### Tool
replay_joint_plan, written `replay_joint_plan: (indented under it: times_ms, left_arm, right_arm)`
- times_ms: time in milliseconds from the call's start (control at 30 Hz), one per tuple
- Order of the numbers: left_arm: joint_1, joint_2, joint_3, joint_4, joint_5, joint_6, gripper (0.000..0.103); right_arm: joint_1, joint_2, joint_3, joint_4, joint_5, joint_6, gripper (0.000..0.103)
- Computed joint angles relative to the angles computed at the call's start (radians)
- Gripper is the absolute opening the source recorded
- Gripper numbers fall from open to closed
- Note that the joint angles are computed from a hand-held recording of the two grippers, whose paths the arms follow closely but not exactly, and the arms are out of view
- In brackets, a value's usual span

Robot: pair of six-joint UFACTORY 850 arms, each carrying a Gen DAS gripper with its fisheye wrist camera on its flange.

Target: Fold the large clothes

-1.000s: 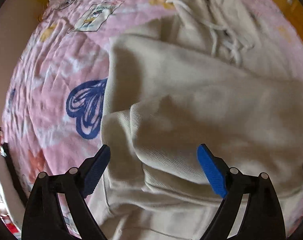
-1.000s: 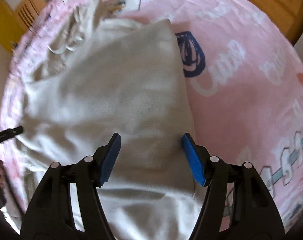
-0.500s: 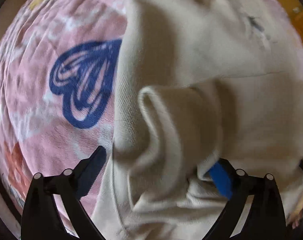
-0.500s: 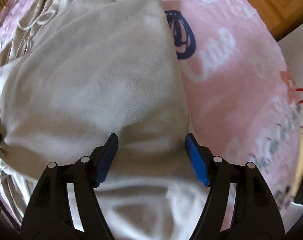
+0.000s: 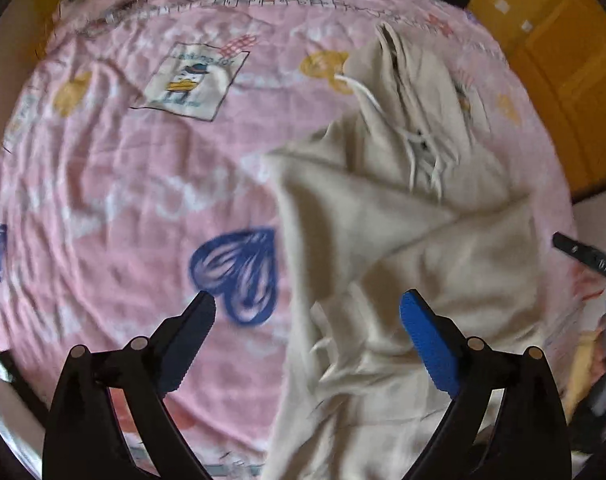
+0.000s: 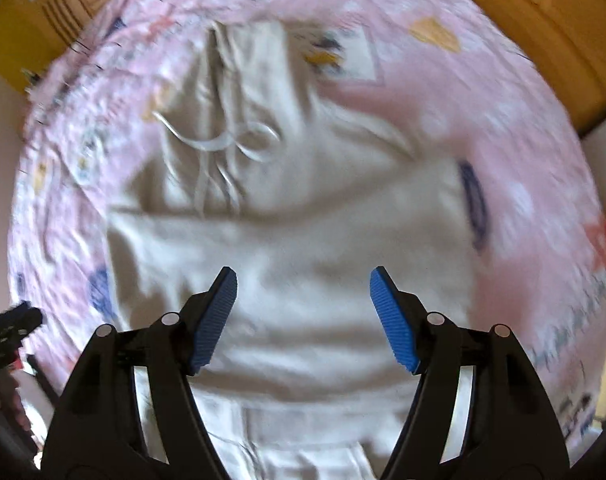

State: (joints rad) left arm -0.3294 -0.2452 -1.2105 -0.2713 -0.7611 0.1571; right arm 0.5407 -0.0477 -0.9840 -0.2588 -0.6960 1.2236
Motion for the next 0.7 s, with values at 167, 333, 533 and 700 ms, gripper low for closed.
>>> replay_joint_plan:
  times_ms: [167,333,533,700]
  left_arm:
    - [-0.014,-0.212,-0.23,-0.203,-0.039,-0.049,0.091]
    - [-0.041,-0.441,-0.484,-0.402,-0.058,-0.069,0.092]
    - [-0.064,-0.664,-0.752,-0.476,-0.08,-0.205,0.092]
    - [-0.086,-0.855,-1.061,-0.347,-0.137,-0.303,0.095]
  right_arm:
    - [-0.183,-0.141,-0.119,0.136,0.173,-0.362,0.068]
    - [-0.345,-0.335,-0.29,0.395,0.23,-0.773,0.068]
    - [-0.474,-0.484,-0.415,0.793,0.186,-1.14,0.068]
    - [-0.518,-0.551,-0.445,0.867,0.154,-1.279,0.068]
